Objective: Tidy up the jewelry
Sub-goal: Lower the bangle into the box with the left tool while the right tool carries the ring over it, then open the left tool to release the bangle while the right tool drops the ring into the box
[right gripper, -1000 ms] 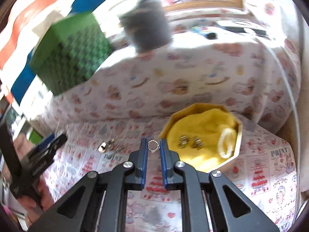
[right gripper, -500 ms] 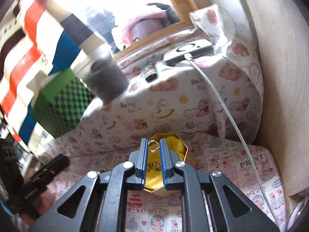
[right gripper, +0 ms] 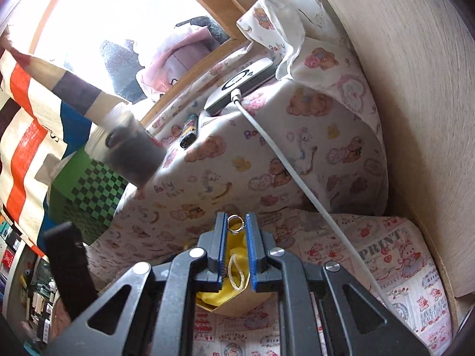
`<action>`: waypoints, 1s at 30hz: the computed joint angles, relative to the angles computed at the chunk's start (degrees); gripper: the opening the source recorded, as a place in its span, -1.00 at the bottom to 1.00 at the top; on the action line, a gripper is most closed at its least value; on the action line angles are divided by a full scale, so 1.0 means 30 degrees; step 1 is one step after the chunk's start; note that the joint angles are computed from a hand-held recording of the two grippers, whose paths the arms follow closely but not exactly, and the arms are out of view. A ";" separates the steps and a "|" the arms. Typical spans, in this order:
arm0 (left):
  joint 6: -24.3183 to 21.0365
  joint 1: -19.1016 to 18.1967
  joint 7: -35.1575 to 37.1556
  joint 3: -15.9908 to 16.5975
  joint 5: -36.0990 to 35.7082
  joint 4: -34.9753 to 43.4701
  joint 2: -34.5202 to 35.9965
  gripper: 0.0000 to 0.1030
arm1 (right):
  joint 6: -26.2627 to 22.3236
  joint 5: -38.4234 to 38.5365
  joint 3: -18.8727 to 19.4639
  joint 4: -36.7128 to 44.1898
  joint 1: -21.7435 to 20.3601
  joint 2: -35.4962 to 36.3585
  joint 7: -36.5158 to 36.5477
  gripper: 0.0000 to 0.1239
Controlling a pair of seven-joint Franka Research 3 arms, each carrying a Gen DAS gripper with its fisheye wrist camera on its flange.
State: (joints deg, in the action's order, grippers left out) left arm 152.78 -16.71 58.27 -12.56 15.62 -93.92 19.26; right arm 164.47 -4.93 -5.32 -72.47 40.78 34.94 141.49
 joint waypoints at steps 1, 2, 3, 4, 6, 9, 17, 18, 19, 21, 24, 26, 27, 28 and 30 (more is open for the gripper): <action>-0.0059 0.0066 0.0210 -0.0109 -0.0170 0.0075 0.0121 0.28 | 0.0054 0.0078 0.0107 -0.0022 -0.0072 -0.0002 -0.0087 -0.82; -0.0185 0.0135 0.0559 -0.0248 -0.0367 0.0211 0.0283 0.29 | 0.0054 0.0160 0.0242 0.0018 -0.0155 0.0023 -0.0259 -0.82; -0.0464 0.0078 0.0721 -0.0256 -0.0371 0.0421 0.0460 0.29 | 0.0070 0.0210 0.0329 0.0006 -0.0203 0.0017 -0.0429 -0.82; -0.0652 -0.0085 0.0589 -0.0139 -0.0201 0.0541 0.0567 0.29 | 0.0003 0.0153 0.0295 0.0106 -0.0154 0.0059 -0.0560 -0.82; -0.0918 -0.0216 0.0479 -0.0047 -0.0102 0.0747 0.0773 0.29 | -0.0079 -0.0107 -0.0112 0.0159 0.0157 0.0075 -0.0300 -0.82; -0.0901 -0.0286 0.0357 -0.0002 -0.0010 0.0828 0.0931 0.29 | -0.0087 0.0095 0.0208 0.0253 -0.0059 0.0138 -0.0590 -0.81; 0.1113 0.0680 0.1723 -0.0521 -0.1356 -0.2150 -0.1343 0.41 | 0.0706 0.0867 0.0889 -0.0087 -0.0448 -0.0007 -0.1549 -0.82; 0.1539 0.0503 0.1206 -0.0180 -0.0749 -0.2836 -0.1969 0.43 | 0.0747 0.0887 0.0832 -0.0038 -0.0373 0.0025 -0.1685 -0.82; 0.1841 0.0431 0.0746 0.0033 -0.0322 -0.3334 -0.2451 0.46 | 0.0698 0.0934 0.0857 0.0118 -0.0350 0.0126 -0.1891 -0.82; 0.2491 0.0399 -0.0519 0.0511 0.0794 -0.4510 -0.3594 0.50 | 0.0428 0.1164 0.1166 0.0651 -0.0468 0.0480 -0.2530 -0.82; 0.3169 0.0532 -0.3070 0.1141 0.3820 -0.5868 -0.5059 0.60 | -0.0684 0.1232 0.1148 0.1919 -0.0326 0.1270 -0.3068 -0.82; 0.3546 0.0924 -0.4905 0.1289 0.5946 -0.6549 -0.5812 0.69 | -0.1751 0.1102 0.1117 0.3144 -0.0229 0.2026 -0.3394 -0.82; 0.3795 0.1209 -0.5767 0.1299 0.6910 -0.6942 -0.6207 0.72 | -0.2251 0.1021 0.1067 0.3707 -0.0170 0.2377 -0.3463 -0.82; 0.3960 0.1486 -0.6424 0.1226 0.7611 -0.7228 -0.6509 0.77 | -0.2775 0.0935 0.1032 0.4306 -0.0124 0.2751 -0.3530 -0.82; 0.4277 0.2148 -0.7923 0.1128 0.9269 -0.7818 -0.7084 0.78 | -0.3503 0.0847 0.1086 0.5222 -0.0119 0.3337 -0.3720 -0.82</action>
State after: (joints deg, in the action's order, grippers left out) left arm 165.61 -10.27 34.50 -9.18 43.43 -117.37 -1.99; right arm 153.96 -2.39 -2.06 -56.81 40.42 44.95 130.34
